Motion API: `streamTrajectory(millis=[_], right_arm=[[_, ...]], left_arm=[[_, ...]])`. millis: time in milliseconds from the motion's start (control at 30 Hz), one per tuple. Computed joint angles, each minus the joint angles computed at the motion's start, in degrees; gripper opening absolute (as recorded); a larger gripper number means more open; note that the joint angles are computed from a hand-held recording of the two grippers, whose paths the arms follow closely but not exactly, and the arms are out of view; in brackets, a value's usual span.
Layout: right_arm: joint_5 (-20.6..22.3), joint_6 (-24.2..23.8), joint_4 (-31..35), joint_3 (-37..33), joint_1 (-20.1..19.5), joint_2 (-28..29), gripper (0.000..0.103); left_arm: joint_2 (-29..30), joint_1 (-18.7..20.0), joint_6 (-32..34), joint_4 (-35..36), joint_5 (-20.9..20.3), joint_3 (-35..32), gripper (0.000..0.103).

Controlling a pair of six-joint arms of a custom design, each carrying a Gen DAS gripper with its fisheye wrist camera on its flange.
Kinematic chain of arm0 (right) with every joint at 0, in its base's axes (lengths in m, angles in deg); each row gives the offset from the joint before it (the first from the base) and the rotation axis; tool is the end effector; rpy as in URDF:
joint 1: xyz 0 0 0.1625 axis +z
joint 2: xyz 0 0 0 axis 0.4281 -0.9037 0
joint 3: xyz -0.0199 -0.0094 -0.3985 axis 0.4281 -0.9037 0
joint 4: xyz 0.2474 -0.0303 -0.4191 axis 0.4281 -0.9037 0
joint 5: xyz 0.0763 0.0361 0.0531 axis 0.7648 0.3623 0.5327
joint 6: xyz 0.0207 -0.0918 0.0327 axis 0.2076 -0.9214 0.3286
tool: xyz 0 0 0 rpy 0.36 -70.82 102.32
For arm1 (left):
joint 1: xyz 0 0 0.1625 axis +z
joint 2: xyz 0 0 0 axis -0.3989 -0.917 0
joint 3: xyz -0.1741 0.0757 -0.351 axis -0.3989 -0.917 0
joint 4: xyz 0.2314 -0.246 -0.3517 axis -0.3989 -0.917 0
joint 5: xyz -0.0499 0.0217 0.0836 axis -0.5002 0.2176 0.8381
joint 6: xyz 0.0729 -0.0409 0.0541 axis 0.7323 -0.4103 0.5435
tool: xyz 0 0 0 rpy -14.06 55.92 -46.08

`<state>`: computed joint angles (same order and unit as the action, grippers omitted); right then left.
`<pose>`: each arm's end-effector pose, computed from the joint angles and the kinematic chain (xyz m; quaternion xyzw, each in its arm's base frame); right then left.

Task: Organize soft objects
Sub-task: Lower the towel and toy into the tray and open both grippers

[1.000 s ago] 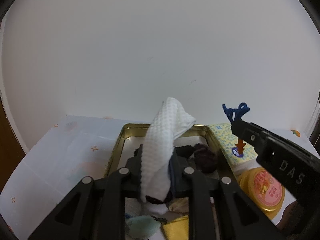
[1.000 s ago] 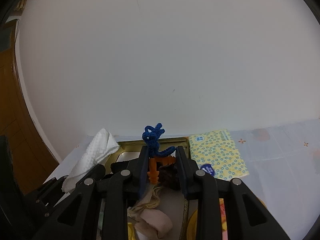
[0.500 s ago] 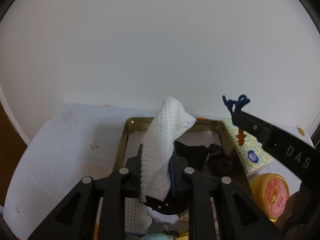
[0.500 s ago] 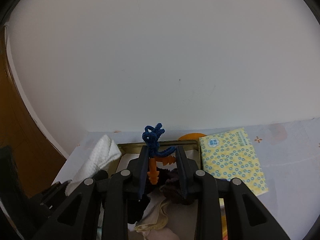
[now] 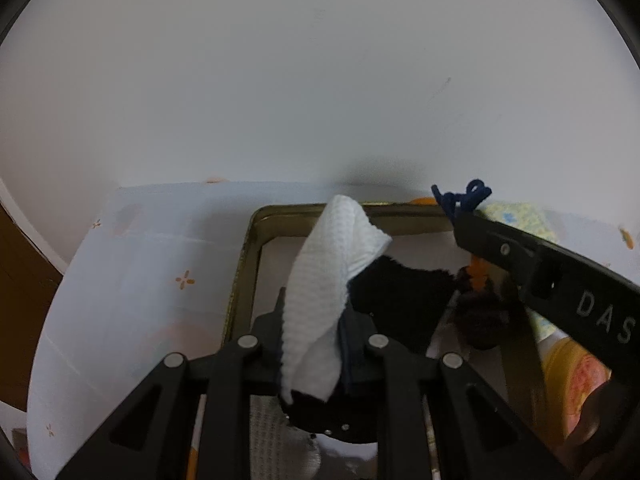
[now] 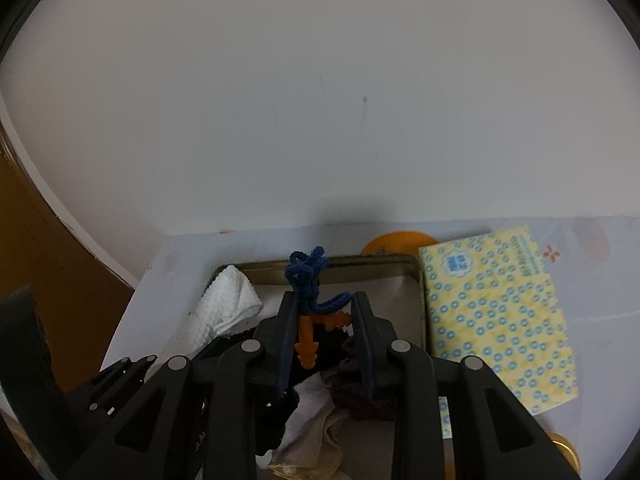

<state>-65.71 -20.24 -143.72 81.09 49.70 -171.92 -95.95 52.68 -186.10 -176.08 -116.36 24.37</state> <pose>-0.0200 -0.6016 0.3015 0.3358 -0.9217 0.1662 0.1005 -0.3993 -0.4731 -0.1292 -0.1034 0.7977 -0.3954 0.4434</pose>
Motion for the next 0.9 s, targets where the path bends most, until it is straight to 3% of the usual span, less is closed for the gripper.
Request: streamTrajectory(millis=[167,200,267,300,333,367,433,633,833,900], right_arm=[[-2.8,2.25,1.29,-2.05,1.01,3.18,0.031],[-3.43,2.4,2.22,-2.42,1.25,3.73,0.032],[-3.2,2.81,3.46,-2.76,1.22,4.12,0.034],[-2.75,3.64,5.53,-3.9,1.1,4.86,0.035],[-2.58,4.47,7.28,-4.66,1.04,5.29,0.042],[-2.32,5.38,9.58,-5.66,0.74,5.65,0.054],[-0.05,6.71,11.92,-6.44,-0.04,5.5,0.064],[7.52,6.15,16.34,-5.5,-2.29,1.21,0.065],[8.25,4.64,16.45,-3.05,-4.04,-2.79,0.068],[9.76,3.21,12.8,-0.05,-5.46,-5.73,0.068]], left_arm=[[-0.52,0.88,0.95,-0.48,-0.86,0.32,0.02],[-0.44,1.03,1.19,-0.34,-1.18,0.05,0.024],[-0.47,1.31,1.77,-0.67,-1.6,-0.01,0.038],[-0.71,1.46,1.51,-0.28,-1.72,0.04,0.061],[-1.08,1.53,2.44,-2.13,-1.6,0.86,0.076],[-1.7,1.44,4.58,-6.38,-1.31,2.27,0.082],[-2.06,1.25,5.91,-9.45,-1.6,3.09,0.092],[-2.1,0.03,4.0,-5.99,-1.03,2.91,0.102],[-2.55,-1.46,5.43,-8.98,-3.02,4.04,0.102],[-2.32,-2.43,2.83,-7.19,-2.71,4.11,0.102]])
